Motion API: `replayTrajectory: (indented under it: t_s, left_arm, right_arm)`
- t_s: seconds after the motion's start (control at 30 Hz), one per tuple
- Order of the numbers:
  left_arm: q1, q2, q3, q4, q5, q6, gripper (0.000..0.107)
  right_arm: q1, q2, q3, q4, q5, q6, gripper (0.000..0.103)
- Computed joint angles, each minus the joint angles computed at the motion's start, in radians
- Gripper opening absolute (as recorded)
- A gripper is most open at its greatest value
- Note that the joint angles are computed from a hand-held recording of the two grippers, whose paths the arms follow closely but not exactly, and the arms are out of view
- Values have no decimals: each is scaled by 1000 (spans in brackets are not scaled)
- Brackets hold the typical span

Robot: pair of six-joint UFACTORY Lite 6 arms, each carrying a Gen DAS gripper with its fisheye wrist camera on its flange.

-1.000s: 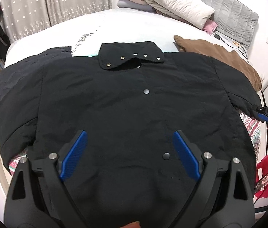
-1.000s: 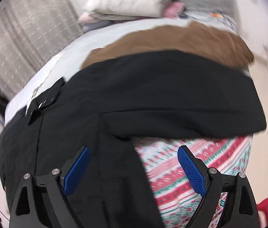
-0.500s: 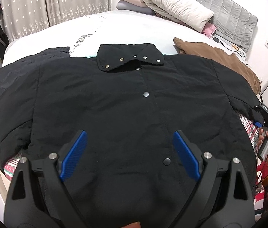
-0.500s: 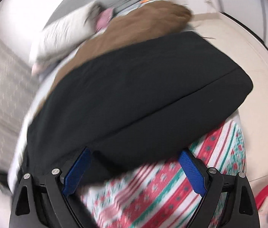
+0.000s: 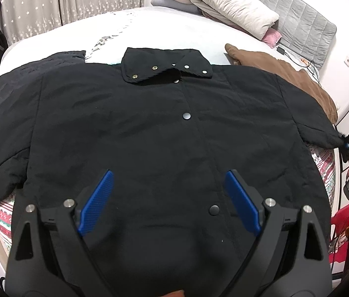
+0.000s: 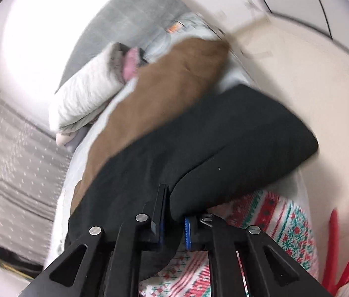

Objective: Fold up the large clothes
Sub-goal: 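Grasp the sleeve nearest the right tool and lift it, then fold the held sleeve across the coat body and open the right tool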

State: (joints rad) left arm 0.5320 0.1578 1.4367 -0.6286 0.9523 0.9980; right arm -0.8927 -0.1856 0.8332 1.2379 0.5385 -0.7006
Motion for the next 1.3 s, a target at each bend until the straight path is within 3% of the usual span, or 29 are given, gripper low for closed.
replayTrajectory:
  t_s: [0.07,0.3,0.43,0.53,0.6,0.73,0.87,1.03,1.13,1.3]
  left_arm:
    - [6,-1,3,-10,13,8,92]
    - [19,30,43,-31,66,12,92]
    - [26,49,58,-31,77,10,92]
    - [31,68,75,-30,85,4,92]
    - [37,84,88,-30,94,1,92]
    - [46,116,113,-26,111,-5,92]
    - [51,156,141,-24,124,-11,92]
    - [56,207,193,-35,178,-41,92]
    - [12,226,222,-19,198,-82,92]
    - [-132,278,297,-8,220,-163,91]
  right_arm:
    - [56,-67,29,-116,-35,111,10]
    - [472,-141,289,-849,-137,714,9]
    - [824,-83,448,-1267,-80,1028,9]
    - [1095,62,599,-1581,7,1287,9]
    - [1220,151,647,-1677,31,1380,10]
    - [1348,341,733,-1685,50,1411,17]
    - [1313,441,719,-1326,13,1180,42]
    - [1227,293,507,-892,-30,894,57]
    - [1171,142,407,-911,-38,902,73]
    - [1044,-73,223,-860,-76,885,77]
